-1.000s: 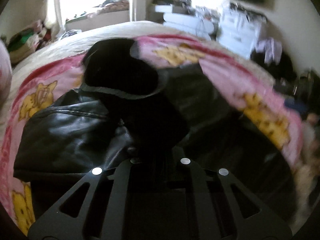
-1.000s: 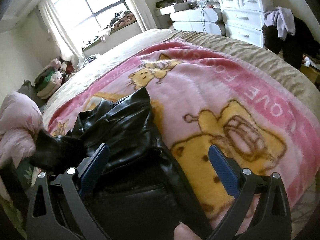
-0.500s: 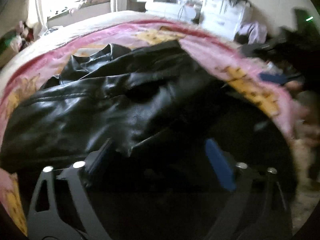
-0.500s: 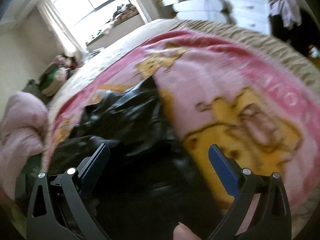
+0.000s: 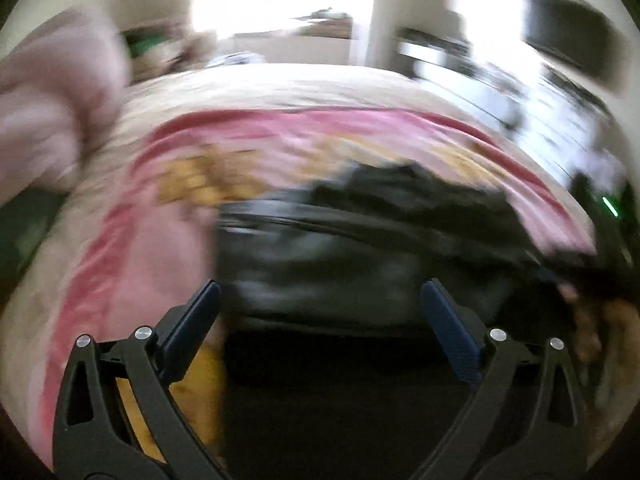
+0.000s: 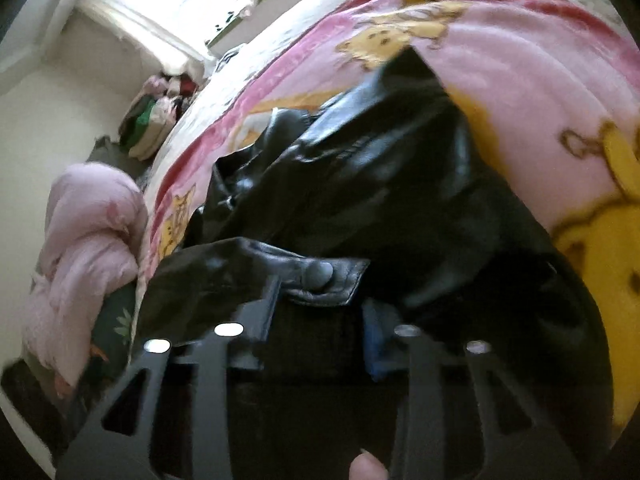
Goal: Fold large clothes
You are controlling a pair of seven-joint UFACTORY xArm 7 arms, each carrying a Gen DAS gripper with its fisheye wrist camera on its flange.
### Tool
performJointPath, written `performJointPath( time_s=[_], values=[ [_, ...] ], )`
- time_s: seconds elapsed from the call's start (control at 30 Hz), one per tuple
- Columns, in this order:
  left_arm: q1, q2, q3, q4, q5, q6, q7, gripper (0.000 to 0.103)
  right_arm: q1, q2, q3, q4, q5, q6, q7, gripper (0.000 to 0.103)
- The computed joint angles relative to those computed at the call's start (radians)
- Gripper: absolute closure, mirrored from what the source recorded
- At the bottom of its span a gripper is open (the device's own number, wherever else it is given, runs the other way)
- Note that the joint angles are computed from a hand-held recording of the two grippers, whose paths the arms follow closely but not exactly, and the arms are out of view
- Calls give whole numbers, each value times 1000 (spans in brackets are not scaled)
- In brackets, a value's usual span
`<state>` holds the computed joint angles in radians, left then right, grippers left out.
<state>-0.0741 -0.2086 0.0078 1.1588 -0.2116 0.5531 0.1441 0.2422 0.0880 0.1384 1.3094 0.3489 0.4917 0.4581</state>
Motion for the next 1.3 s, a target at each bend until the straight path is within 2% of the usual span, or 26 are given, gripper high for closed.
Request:
performJointPath(
  time_s=[0.07,0.13,0.27,0.3,0.37,0.43,0.47,0.57,0.67,0.8,1.0,1.13,1.17,1.23,1.3],
  values=[
    [21,49,27,68,-40,35,-44,9,12,7,-1,32,-80,-11,-6,80],
    [40,79,35,109,-64,39,-74,9,18,13,3,74,-116,-21,-56,88],
    [62,159,21,204,-50,50,-127,11,39,18,-16,144,-302,-31,-57,90],
    [63,182,18,229,-77,62,-118,17,42,19,-22,160,-350,-32,-55,90],
    [64,216,7,257,-98,79,-111,51,39,28,-29,190,-393,-19,-61,90],
    [63,263,-9,294,-112,109,-95,63,37,41,-34,215,-422,7,-60,90],
    [60,286,-18,307,-106,124,-93,72,35,37,-35,205,-430,9,-64,90],
    [49,328,-38,320,-83,153,-93,88,32,35,-37,189,-449,15,-60,90],
    [27,361,-47,324,-6,191,-127,88,29,34,-41,178,-465,19,-45,90],
    [-3,370,-48,272,107,149,-166,88,27,57,-42,186,-466,35,-35,90],
    [13,371,-57,254,54,123,-154,89,44,90,-56,214,-538,79,18,90],
    [18,374,-59,253,33,111,-136,89,44,99,-56,231,-537,122,27,88],
    [19,374,-59,253,28,112,-133,89,44,97,-57,232,-538,128,33,85],
    [20,378,-59,260,24,117,-128,89,58,86,-73,231,-598,148,99,67],
    [22,381,-60,266,18,122,-123,89,64,65,-83,214,-658,131,172,61]
  ],
)
